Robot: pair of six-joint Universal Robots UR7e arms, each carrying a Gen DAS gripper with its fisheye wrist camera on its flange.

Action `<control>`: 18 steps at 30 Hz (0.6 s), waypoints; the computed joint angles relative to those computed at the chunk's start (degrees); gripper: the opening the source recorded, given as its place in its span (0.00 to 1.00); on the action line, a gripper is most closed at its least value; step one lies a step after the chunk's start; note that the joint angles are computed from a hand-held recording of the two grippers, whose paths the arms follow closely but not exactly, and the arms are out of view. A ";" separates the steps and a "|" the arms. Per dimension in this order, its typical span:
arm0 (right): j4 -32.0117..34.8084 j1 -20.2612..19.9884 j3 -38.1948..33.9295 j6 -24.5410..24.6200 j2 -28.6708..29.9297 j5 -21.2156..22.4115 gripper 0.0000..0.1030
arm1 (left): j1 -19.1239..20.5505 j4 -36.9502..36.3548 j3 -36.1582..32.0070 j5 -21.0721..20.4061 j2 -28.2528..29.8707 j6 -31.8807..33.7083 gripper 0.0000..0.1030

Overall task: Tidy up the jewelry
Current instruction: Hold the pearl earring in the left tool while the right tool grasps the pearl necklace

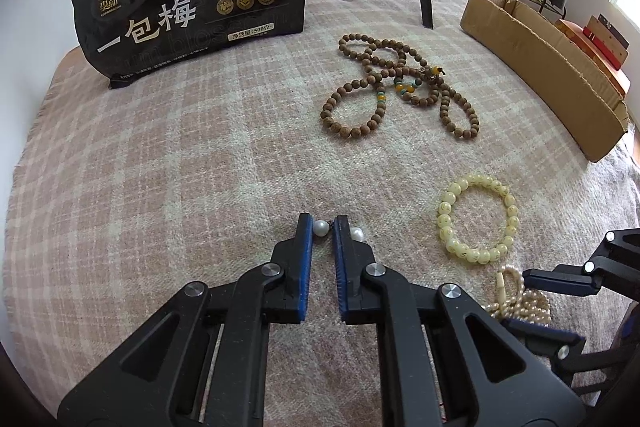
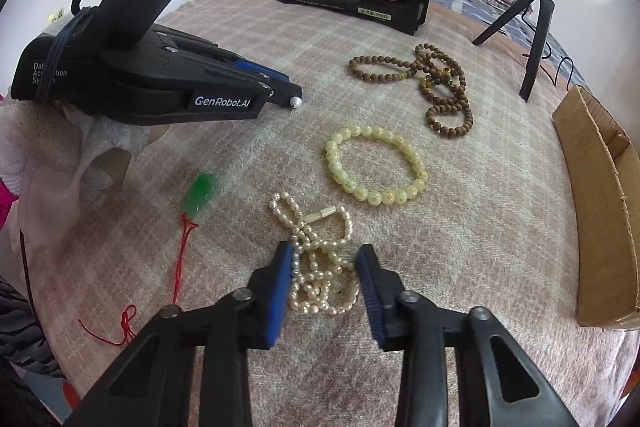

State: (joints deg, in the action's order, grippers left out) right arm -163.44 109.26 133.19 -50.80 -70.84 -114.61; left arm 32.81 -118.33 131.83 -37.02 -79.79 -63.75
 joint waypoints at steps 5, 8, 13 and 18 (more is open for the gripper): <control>2.07 -0.77 -0.92 1.84 -0.72 1.25 0.10 | -0.04 0.46 -0.16 0.08 0.04 -0.45 0.08; 3.82 -1.17 -1.53 3.25 -1.32 2.23 0.09 | -0.08 0.84 -0.18 0.16 -0.10 -0.80 0.08; 4.12 -0.96 -1.61 3.17 -1.76 2.75 0.08 | -0.45 2.64 -0.27 0.30 -0.67 -2.39 0.08; 4.90 -0.62 -2.24 3.59 -2.59 3.67 0.06 | -0.87 5.32 -0.36 0.77 -1.93 -5.01 0.08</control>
State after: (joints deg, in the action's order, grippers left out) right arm -158.54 108.64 130.95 -47.21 -73.43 -110.94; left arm 31.94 -113.01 131.47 -36.25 -81.72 -68.76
